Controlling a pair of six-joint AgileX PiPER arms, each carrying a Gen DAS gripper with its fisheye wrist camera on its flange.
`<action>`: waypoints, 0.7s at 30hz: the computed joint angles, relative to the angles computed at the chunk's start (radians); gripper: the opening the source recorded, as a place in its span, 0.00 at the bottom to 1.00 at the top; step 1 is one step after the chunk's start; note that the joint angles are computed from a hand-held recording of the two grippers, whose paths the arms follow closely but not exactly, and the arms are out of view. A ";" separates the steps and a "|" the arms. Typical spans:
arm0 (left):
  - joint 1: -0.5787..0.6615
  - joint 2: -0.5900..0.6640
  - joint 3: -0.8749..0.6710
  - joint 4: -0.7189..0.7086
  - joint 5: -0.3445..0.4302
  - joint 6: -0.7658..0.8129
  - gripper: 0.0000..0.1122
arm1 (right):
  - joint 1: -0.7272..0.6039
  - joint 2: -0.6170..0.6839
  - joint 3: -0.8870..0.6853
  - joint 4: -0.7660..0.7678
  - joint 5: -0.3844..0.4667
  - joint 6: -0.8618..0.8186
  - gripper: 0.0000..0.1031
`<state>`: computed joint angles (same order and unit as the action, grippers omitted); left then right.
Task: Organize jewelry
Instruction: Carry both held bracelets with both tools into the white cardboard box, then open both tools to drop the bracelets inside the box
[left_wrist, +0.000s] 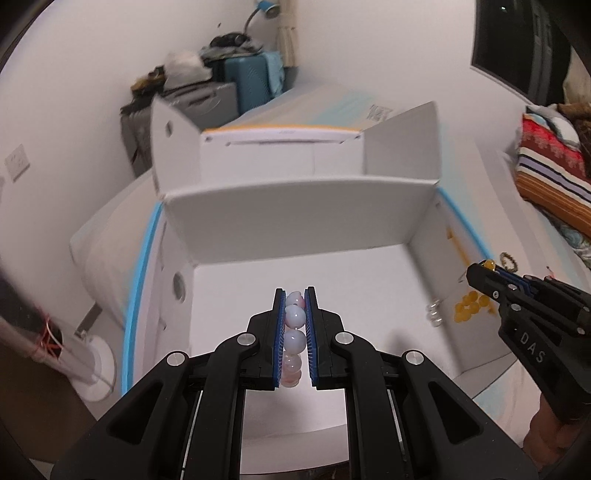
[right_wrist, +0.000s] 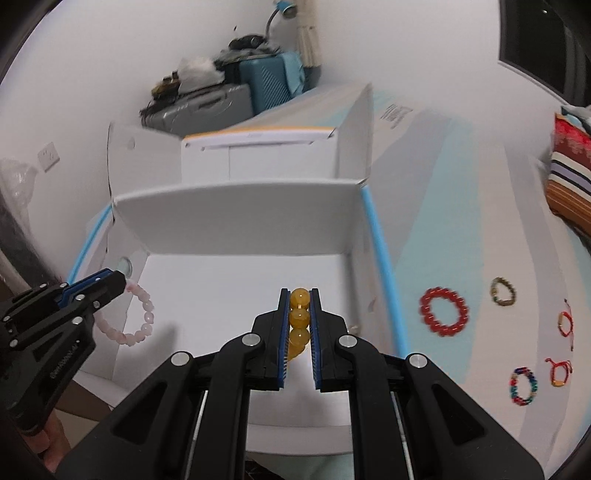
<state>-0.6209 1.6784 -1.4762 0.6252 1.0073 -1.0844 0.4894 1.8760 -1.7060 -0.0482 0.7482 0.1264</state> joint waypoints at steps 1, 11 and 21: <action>0.009 -0.004 0.019 -0.006 -0.012 -0.002 0.09 | 0.004 0.010 -0.003 0.001 0.006 0.000 0.09; 0.059 -0.005 0.104 -0.054 -0.077 0.003 0.09 | 0.022 0.111 -0.056 -0.009 0.067 0.032 0.09; 0.062 0.015 0.083 -0.063 -0.043 -0.004 0.10 | 0.025 0.127 -0.067 -0.002 0.073 0.043 0.20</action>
